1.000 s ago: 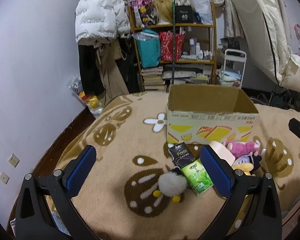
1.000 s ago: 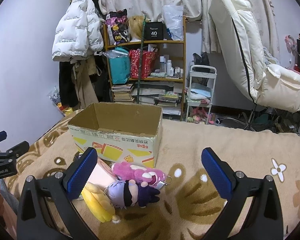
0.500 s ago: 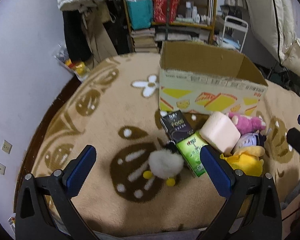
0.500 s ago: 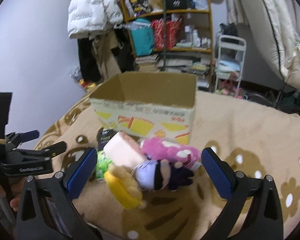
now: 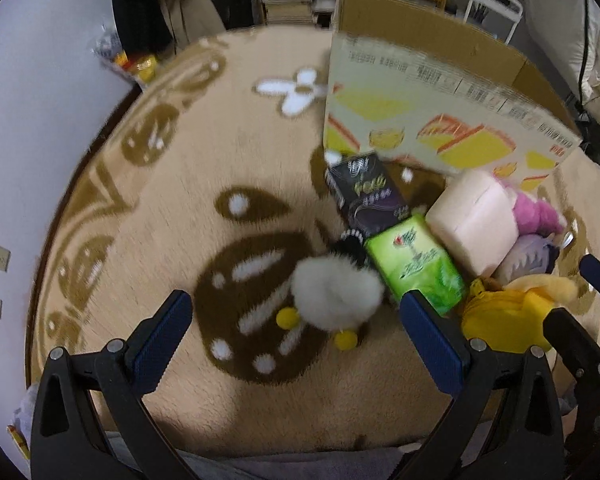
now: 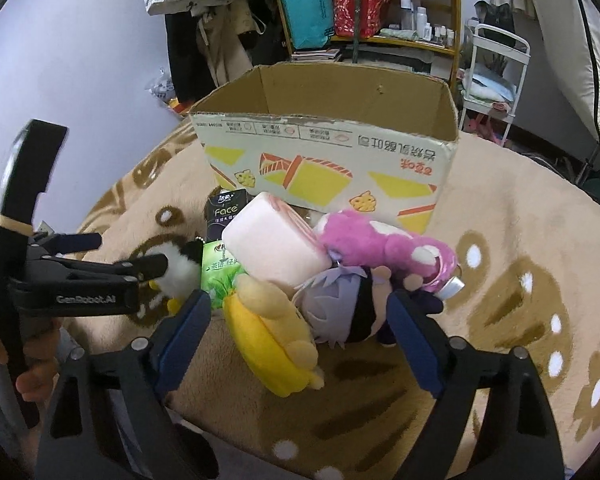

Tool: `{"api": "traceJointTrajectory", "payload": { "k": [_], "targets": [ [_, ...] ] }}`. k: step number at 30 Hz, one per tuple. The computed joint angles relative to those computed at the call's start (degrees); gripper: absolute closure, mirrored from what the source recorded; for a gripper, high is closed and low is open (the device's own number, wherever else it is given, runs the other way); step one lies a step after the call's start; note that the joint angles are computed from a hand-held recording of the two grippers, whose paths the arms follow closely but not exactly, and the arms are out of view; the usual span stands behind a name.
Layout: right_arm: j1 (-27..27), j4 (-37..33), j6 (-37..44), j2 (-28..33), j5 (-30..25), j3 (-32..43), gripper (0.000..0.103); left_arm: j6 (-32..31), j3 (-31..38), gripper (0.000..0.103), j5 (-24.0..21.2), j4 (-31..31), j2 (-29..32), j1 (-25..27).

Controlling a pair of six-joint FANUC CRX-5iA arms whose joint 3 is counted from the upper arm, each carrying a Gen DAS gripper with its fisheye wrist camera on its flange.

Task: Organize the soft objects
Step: 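Move left tool to the white pom-pom while right tool reaches the yellow plush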

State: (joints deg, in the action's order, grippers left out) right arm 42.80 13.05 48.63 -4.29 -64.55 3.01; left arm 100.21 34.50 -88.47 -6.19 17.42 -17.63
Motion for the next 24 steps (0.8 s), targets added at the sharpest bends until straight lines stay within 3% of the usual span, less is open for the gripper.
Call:
{"api": "traceJointTrajectory", "payload": {
  "k": [4, 14, 16, 21, 24],
  "targets": [
    [-0.7, -2.1, 1.7, 1.5, -1.8, 1.5, 0.011, 0.0, 1.1, 0.001, -1.7, 1.0, 1.7, 0.5],
    [-1.4, -7.0, 7.0, 3.0, -2.9, 3.7, 0.035, -0.7, 1.5, 0.003, -3.0, 2.3, 4.0, 1.0],
    [-1.5, -7.8, 8.1, 3.3, -2.8, 4.1, 0.04, -0.7, 1.2, 0.011, -2.8, 2.8, 4.1, 1.3],
    [-2.5, -11.0, 10.9, 3.5, -2.2, 4.8, 0.06, -0.4, 0.7, 0.019, -2.3, 4.4, 4.5, 2.0],
    [-2.5, -11.2, 10.8, 3.4, -1.9, 4.7, 0.061, -0.2, 0.1, 0.022, -1.4, 5.5, 4.6, 2.4]
  ]
}}
